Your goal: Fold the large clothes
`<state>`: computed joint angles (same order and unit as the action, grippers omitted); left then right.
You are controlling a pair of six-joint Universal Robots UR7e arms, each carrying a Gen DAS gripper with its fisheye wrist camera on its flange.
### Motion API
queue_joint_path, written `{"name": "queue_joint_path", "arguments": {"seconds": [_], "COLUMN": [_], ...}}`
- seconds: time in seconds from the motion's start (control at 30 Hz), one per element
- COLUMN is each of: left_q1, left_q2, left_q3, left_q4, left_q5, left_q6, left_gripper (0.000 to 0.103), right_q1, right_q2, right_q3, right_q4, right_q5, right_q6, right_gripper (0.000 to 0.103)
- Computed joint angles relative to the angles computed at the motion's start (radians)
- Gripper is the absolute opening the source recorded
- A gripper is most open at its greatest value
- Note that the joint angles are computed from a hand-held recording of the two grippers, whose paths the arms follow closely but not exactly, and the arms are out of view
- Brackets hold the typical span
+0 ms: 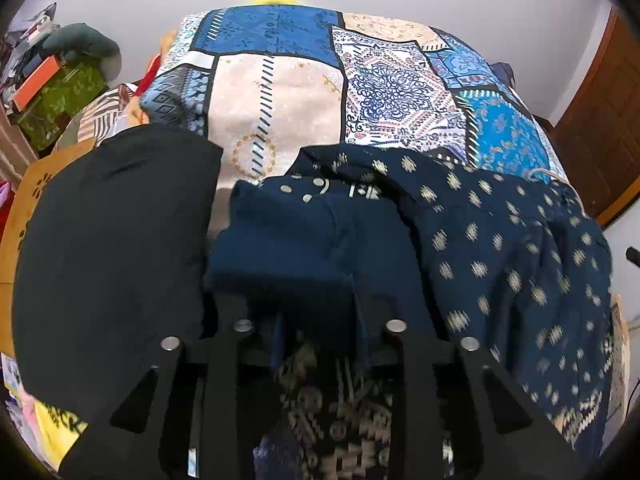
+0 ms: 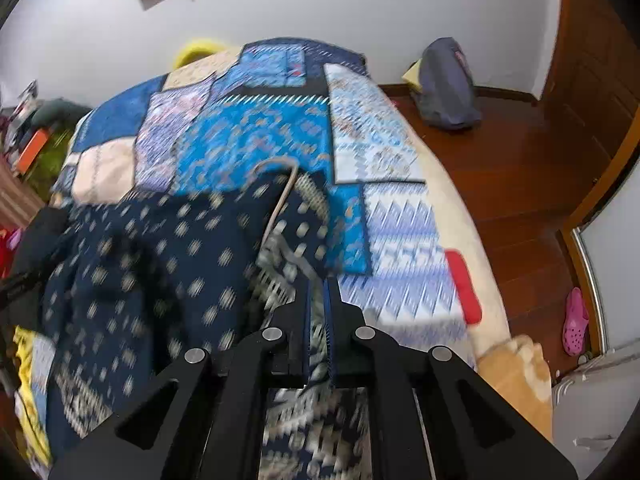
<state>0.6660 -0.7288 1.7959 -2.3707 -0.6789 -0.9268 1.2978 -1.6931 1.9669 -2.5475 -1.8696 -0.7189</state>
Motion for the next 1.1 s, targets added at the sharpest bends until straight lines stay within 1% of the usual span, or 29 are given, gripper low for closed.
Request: {"name": "queue_joint_path", "arguments": {"seconds": [0.03,0.13,0.23,0.27,0.3,0.37,0.4,0.43,0.53,0.57,0.6,0.67,0.73,0.77,0.87,0.9,0.97,1.03,1.07,1.1], "left_q1": [-0.015,-0.056,-0.106,-0.121,-0.142,-0.178,-0.202,-0.221,-0.27,-0.285,-0.303,-0.326,-0.346,-0.358,-0.393,-0.404,-0.423,-0.435,-0.437,-0.439], "left_q2": [-0.018,-0.051,-0.099,-0.113,-0.132,-0.16,-0.178,-0.193,-0.229,-0.242,-0.258,-0.282,-0.309,-0.323,-0.347,-0.351,-0.355,-0.351,-0.343,-0.339], "left_q3": [0.021,0.052,0.092,0.106,0.123,0.149,0.164,0.176,0.203,0.212,0.227,0.256,0.283,0.3,0.337,0.35,0.382,0.428,0.455,0.471], "left_q4": [0.004,0.044,0.087,0.09,0.1,0.125,0.146,0.171,0.235,0.254,0.267,0.254,0.242,0.232,0.225,0.225,0.21,0.141,0.086,0.059], "left_q5": [-0.001,0.013,0.006,0.001,-0.002,-0.001,0.002,0.006,-0.002,-0.012,-0.03,-0.067,-0.122,-0.149,-0.195,-0.207,-0.24,-0.289,-0.319,-0.335], "left_q6": [-0.019,-0.056,-0.098,-0.106,-0.122,-0.152,-0.174,-0.197,-0.256,-0.275,-0.297,-0.309,-0.311,-0.316,-0.354,-0.374,-0.413,-0.432,-0.438,-0.443], "left_gripper": [0.041,0.044,0.045,0.046,0.049,0.055,0.06,0.064,0.07,0.07,0.07,0.07,0.07,0.07,0.071,0.073,0.074,0.074,0.074,0.074], "right_q1": [0.0,0.015,0.03,0.038,0.044,0.052,0.052,0.053,0.049,0.043,0.04,0.027,0.021,0.009,-0.029,-0.049,-0.091,-0.133,-0.162,-0.194], "right_q2": [-0.014,-0.085,-0.159,-0.19,-0.213,-0.266,-0.281,-0.31,-0.377,-0.403,-0.415,-0.451,-0.484,-0.504,-0.553,-0.567,-0.586,-0.599,-0.602,-0.608], "right_q3": [0.01,0.055,0.09,0.105,0.117,0.145,0.152,0.161,0.171,0.174,0.177,0.182,0.187,0.19,0.206,0.214,0.229,0.242,0.247,0.252], "right_q4": [0.007,0.016,0.041,0.045,0.042,0.027,0.024,0.03,0.082,0.104,0.112,0.145,0.178,0.198,0.24,0.251,0.269,0.295,0.316,0.34], "right_q5": [-0.002,-0.015,-0.015,-0.015,-0.016,-0.004,0.004,0.013,0.032,0.04,0.044,0.049,0.03,0.039,0.054,0.056,0.062,0.059,0.061,0.071], "right_q6": [-0.015,-0.069,-0.106,-0.117,-0.126,-0.149,-0.156,-0.164,-0.173,-0.179,-0.183,-0.193,-0.197,-0.208,-0.237,-0.246,-0.259,-0.263,-0.265,-0.268], "right_gripper": [0.006,0.008,0.022,0.032,0.042,0.049,0.052,0.053,0.055,0.055,0.055,0.055,0.055,0.055,0.055,0.055,0.055,0.055,0.055,0.055]}}
